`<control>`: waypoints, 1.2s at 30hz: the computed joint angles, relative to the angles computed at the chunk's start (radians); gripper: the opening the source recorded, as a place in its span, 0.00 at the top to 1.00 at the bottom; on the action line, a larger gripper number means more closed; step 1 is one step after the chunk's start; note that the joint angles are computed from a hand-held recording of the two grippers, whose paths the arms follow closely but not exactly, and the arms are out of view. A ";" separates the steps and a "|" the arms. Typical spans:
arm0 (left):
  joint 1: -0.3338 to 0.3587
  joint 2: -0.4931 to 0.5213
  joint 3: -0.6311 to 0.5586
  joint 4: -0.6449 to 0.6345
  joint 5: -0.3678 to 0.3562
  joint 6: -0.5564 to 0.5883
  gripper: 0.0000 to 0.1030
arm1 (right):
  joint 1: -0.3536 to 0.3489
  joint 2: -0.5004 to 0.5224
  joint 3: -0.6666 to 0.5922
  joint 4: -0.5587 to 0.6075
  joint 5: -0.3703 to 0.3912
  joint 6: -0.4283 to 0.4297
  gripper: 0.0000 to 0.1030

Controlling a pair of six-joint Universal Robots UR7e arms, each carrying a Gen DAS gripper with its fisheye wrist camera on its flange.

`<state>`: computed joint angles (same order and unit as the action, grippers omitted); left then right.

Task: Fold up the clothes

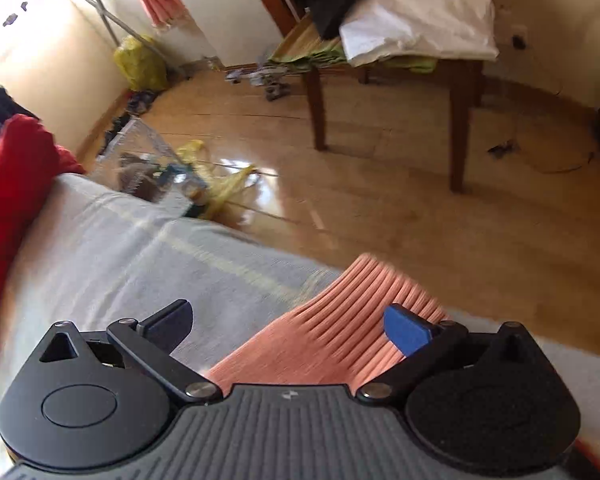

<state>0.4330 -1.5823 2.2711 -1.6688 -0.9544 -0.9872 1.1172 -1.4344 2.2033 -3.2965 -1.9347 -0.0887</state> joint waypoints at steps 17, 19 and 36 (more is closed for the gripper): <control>-0.030 -0.063 0.007 0.090 -0.014 -0.049 0.17 | 0.230 -0.218 0.208 0.357 0.183 -0.003 0.00; -0.049 -0.111 0.019 0.148 -0.029 -0.088 0.17 | 0.314 -0.197 0.226 0.398 0.205 0.000 0.00; -0.164 -0.886 0.100 0.926 0.095 -0.631 0.17 | 1.004 0.137 0.154 0.519 0.161 0.403 0.00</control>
<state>0.2686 -2.4679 2.3709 -0.7428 -0.8597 -1.6181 2.1214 -1.2975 2.3571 -2.7775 -1.7740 0.3144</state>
